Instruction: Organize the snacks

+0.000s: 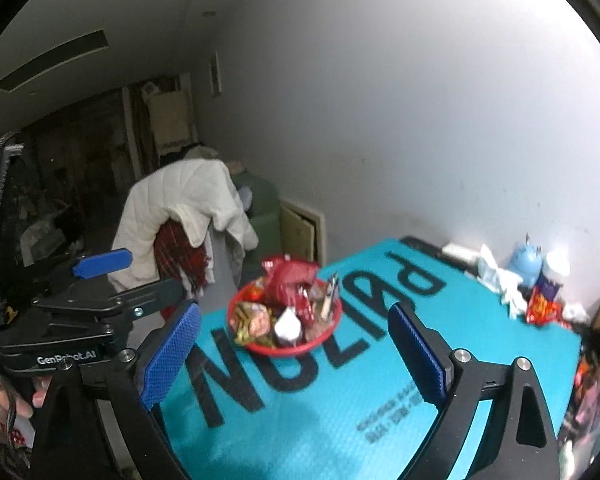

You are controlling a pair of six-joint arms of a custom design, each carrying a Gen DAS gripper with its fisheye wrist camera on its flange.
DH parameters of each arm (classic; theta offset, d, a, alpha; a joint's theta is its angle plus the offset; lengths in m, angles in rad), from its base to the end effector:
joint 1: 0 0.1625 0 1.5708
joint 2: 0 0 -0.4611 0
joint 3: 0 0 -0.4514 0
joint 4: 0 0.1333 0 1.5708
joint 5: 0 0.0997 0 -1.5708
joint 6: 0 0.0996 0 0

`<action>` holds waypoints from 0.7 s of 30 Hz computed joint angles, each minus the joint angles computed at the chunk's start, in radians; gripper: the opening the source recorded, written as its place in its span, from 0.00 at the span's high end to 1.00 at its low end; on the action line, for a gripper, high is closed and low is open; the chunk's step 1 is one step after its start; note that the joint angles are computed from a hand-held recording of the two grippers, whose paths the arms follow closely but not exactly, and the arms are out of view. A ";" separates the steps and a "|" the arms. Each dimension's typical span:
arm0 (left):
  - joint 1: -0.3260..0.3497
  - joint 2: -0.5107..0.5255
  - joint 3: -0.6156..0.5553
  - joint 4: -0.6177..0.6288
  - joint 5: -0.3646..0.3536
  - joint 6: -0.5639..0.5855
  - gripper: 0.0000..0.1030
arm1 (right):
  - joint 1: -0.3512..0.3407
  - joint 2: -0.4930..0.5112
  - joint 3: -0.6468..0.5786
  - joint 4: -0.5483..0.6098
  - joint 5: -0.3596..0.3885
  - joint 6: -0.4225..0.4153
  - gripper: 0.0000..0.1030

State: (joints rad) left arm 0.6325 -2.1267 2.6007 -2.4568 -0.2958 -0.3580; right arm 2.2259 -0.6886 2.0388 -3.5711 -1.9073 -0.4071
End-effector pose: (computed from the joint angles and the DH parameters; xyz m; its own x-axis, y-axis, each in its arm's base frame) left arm -0.0756 -0.3388 0.3614 -0.7097 -0.1817 -0.6806 0.5236 0.5104 -0.6822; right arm 0.4397 -0.4075 0.0006 -0.6071 -0.6325 0.4810 -0.7899 0.4147 -0.4517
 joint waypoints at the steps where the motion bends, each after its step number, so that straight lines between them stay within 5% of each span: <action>1: -0.003 -0.011 0.001 0.045 0.001 -0.038 0.20 | -0.003 -0.002 0.005 0.008 0.002 0.002 0.07; 6: -0.028 -0.058 -0.009 0.324 0.023 -0.271 0.20 | -0.024 -0.009 0.035 0.013 0.013 0.014 0.07; 11: -0.053 -0.079 -0.011 0.471 0.030 -0.415 0.20 | -0.026 -0.021 0.041 0.026 0.005 0.020 0.07; 21: -0.065 -0.102 -0.016 0.564 0.029 -0.505 0.20 | -0.017 -0.033 0.049 0.038 0.005 0.006 0.07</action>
State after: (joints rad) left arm 0.5680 -2.2287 2.5849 -1.8928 -0.2668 -0.8629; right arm 2.2090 -0.7218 2.0880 -3.5333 -1.9025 -0.4012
